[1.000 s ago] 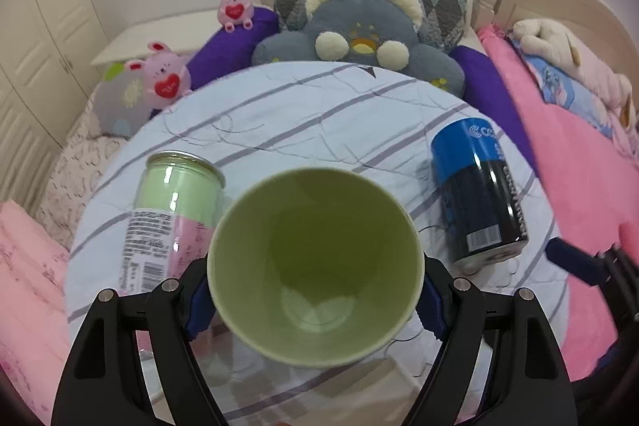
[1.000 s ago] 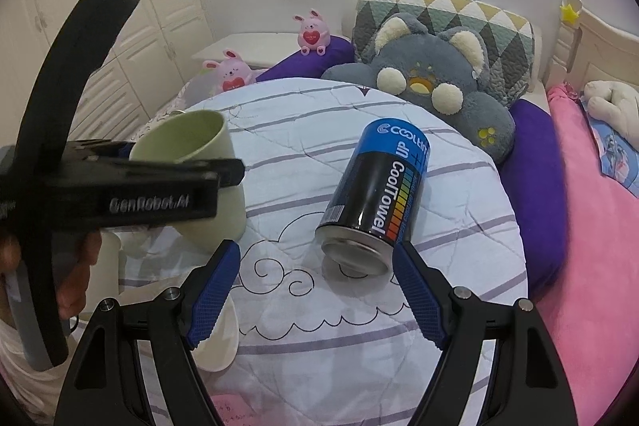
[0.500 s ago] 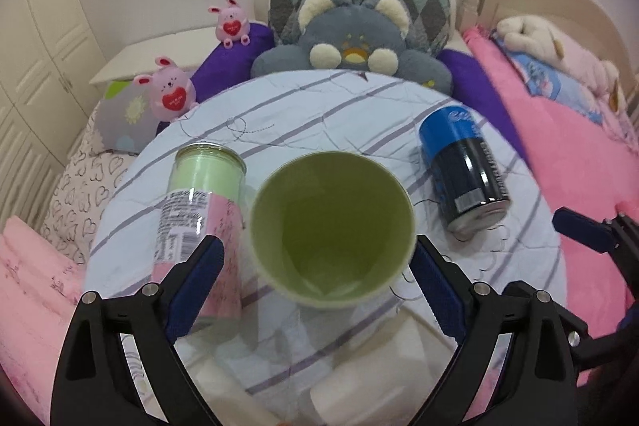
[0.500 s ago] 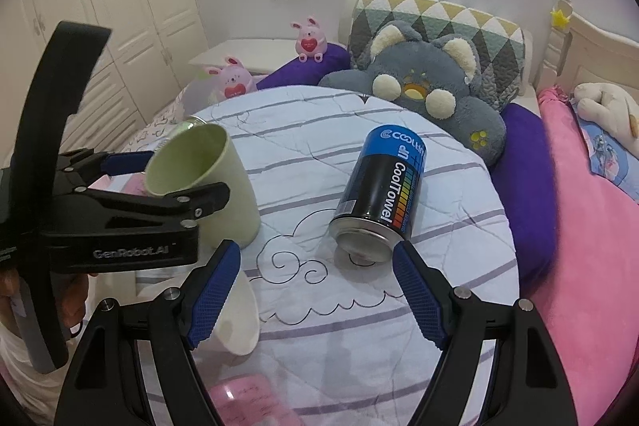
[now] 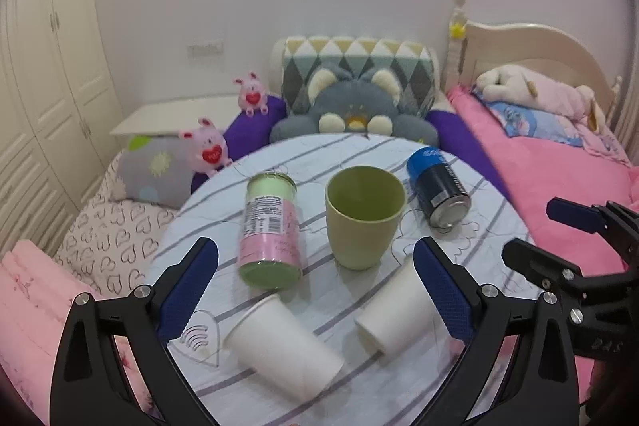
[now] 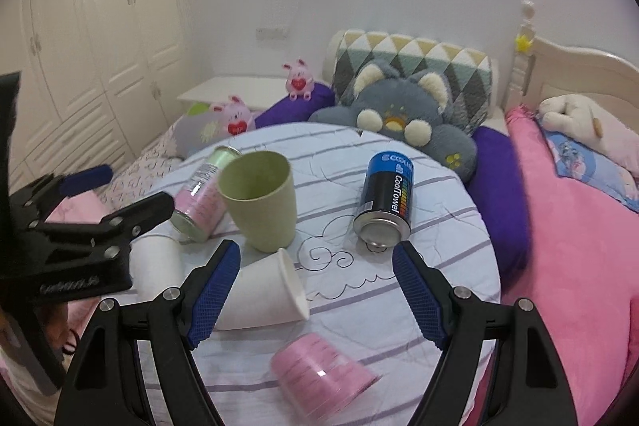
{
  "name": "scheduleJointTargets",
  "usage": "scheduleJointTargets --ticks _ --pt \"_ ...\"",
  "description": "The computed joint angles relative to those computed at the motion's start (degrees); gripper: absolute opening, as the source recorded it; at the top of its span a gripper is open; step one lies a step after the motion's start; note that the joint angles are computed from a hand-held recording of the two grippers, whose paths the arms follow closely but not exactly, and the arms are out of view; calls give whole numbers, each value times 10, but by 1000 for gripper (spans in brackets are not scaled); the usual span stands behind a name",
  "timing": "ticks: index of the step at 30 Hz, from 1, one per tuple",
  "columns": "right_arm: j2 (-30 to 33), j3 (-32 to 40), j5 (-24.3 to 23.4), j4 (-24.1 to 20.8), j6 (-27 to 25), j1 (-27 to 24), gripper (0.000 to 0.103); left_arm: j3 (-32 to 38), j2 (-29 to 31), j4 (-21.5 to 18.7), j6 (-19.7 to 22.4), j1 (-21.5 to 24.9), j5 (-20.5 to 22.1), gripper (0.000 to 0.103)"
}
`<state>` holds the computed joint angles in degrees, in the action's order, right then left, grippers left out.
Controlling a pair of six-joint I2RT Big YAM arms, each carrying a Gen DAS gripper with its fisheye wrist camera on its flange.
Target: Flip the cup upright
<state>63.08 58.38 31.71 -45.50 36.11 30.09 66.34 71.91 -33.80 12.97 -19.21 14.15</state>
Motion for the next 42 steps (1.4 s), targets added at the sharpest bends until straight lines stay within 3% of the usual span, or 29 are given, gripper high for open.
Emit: scheduleJointTargets --ticks 7,20,24,28,31,39,42 --pt "12 28 126 -65 95 90 80 -45 -62 -9 21 47 75 103" --pt "59 69 293 -212 311 197 80 -115 -143 25 46 97 134 103" --pt "62 64 316 -232 380 220 80 -136 -163 48 40 106 128 103" --pt "56 48 330 -218 407 233 80 -146 -170 64 42 112 132 103" --pt "60 49 335 -234 423 236 80 -147 -170 68 39 113 136 103" --pt "107 93 395 -399 565 263 80 -156 -180 88 33 111 155 103" --pt "108 92 396 -398 565 262 80 -160 -185 96 33 109 155 103"
